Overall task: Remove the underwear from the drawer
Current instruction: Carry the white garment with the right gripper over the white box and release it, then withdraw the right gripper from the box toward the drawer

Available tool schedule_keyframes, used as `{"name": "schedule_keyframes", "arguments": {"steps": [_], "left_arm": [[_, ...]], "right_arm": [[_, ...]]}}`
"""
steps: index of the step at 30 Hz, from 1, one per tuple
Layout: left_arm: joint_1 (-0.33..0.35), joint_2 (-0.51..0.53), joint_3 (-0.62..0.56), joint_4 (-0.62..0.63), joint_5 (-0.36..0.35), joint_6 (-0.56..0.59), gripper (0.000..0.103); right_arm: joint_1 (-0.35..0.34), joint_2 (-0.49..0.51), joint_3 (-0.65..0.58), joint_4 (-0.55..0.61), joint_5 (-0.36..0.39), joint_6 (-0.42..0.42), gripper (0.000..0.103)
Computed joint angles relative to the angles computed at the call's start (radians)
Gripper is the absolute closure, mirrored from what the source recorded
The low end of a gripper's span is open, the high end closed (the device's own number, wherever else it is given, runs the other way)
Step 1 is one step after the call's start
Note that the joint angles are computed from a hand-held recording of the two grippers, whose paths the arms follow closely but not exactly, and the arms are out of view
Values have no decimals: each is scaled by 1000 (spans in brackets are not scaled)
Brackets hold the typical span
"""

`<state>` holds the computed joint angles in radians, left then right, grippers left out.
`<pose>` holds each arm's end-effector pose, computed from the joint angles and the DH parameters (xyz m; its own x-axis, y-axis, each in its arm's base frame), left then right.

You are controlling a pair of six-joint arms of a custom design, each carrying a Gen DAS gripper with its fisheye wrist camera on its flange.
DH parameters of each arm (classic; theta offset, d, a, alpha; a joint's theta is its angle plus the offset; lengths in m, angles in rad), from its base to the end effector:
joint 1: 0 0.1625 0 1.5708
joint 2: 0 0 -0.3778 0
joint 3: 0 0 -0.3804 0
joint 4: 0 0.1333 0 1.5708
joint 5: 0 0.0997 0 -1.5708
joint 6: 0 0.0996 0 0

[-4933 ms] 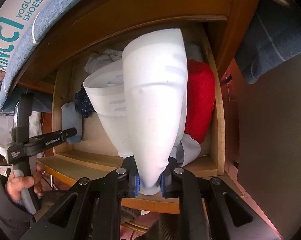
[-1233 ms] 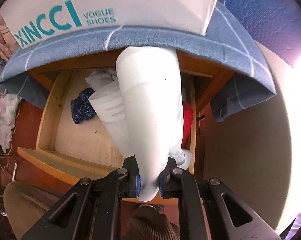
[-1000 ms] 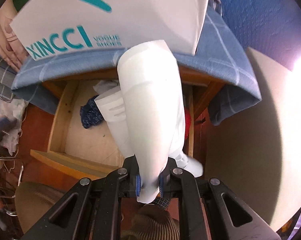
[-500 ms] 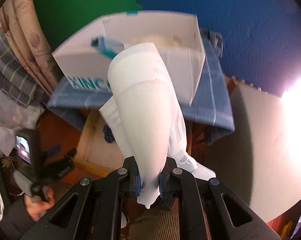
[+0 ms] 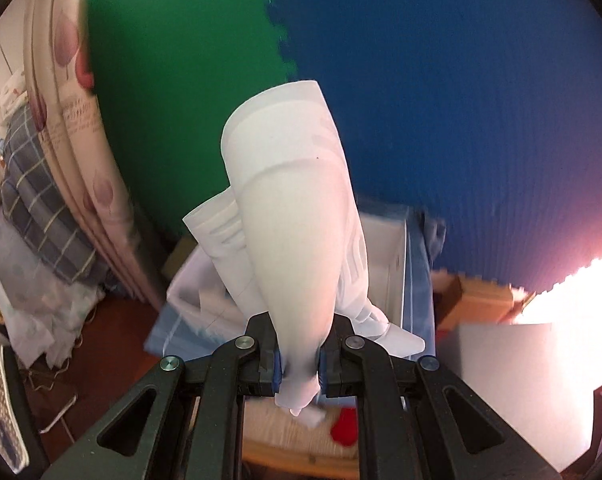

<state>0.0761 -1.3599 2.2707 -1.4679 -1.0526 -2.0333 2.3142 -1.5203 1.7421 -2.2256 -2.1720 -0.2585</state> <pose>-0.2769 -0.2043 0.1010 -0.6294 -0.4367 -0.6428 0.0808 0.7859 -0.6131 0.4053 -0.3271 0.4234 -0.5852 -0.5415 0.6036 -0.7902 0.5480 -0.2744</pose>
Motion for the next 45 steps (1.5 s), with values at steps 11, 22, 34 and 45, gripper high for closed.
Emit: {"name": "schedule_keyframes", "arguments": {"steps": [11, 22, 34, 45], "left_arm": [[4, 6, -4, 23, -12, -13, 46], [20, 18, -10, 19, -20, 5, 46], [28, 36, -26, 40, -29, 10, 46], [28, 52, -39, 65, -37, 2, 46]], "right_arm": [[-68, 248, -87, -75, -102, -13, 91], [-155, 302, -28, -34, -81, 21, 64], [-143, 116, 24, 34, 61, 40, 45], [-202, -132, 160, 152, 82, -5, 45]]}}
